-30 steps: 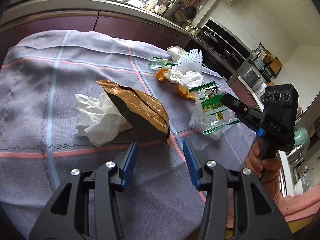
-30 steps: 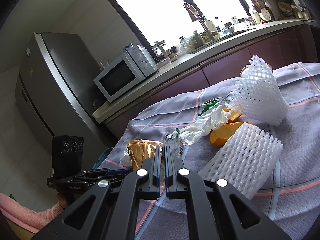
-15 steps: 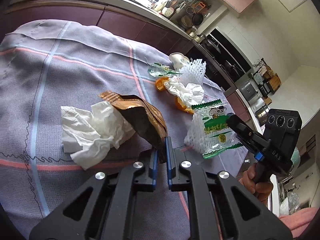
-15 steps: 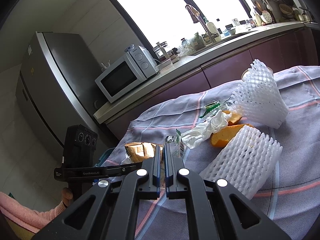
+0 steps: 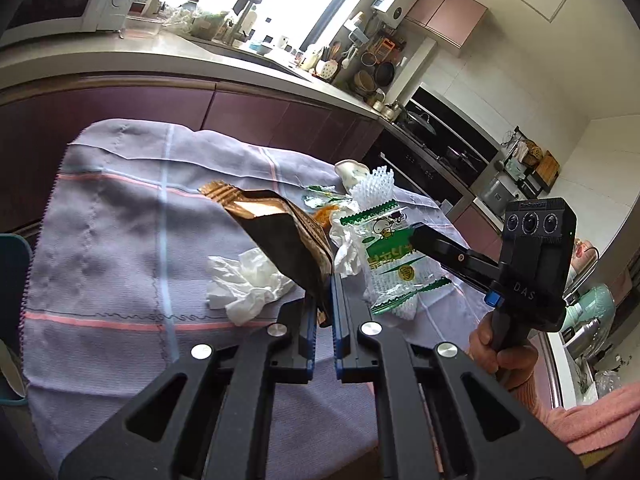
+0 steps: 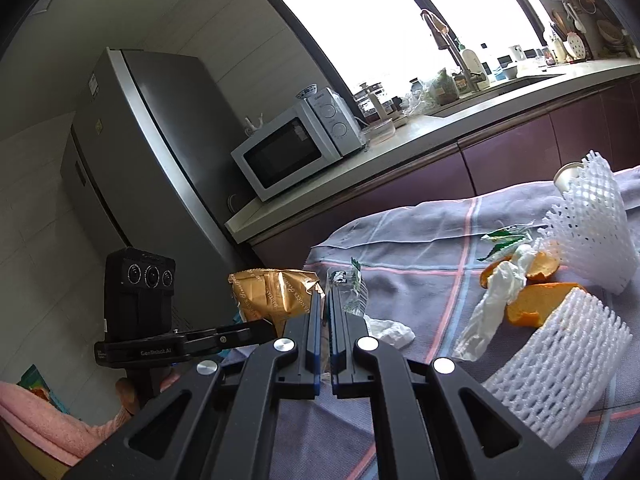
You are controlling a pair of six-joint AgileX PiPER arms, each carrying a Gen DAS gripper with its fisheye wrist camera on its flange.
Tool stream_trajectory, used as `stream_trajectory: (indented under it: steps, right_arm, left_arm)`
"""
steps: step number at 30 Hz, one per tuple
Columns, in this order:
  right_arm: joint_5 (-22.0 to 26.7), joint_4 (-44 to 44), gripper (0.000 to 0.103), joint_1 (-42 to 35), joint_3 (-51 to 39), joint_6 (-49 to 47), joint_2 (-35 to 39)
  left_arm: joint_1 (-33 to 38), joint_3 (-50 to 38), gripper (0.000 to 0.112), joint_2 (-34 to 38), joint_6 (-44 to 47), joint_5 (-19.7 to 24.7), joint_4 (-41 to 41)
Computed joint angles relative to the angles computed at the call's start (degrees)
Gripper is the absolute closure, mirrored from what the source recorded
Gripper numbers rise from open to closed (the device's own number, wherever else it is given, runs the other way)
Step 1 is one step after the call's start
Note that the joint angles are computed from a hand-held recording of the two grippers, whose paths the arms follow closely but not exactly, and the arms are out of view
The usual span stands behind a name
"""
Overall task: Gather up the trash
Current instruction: 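Carry both items over the teal bin and open both grippers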
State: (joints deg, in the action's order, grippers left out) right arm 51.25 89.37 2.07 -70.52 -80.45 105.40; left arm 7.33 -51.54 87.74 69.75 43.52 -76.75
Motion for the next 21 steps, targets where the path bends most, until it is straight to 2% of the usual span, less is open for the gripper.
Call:
stream_trajectory:
  steps: [7,11,15,21]
  right_arm:
    - [0.99,-3.93,0.1,8.53,-11.93,6.3,6.89]
    - [2.11,-8.33,0.1,13.97,-23.0,12.98,13.49]
    - [3.23,-14.52,0.1,19.27,-36.03,21.78,20.83]
    - [6.68,-26.27,0.1,25.48,-61.02,38.62,34.41]
  left_arm:
    - [12.97,3.48,0.105,-7.34,-1.11,1.91,5.34]
    - [22.02,3.77,0.105,-8.61,-1.66,3.43,8.46]
    - [29.69,3.02,0.105,-6.85,-1.26,3.59,11.1]
    - [36.26,-0.38,0.105,0.18,-1.08,1.8,13.83]
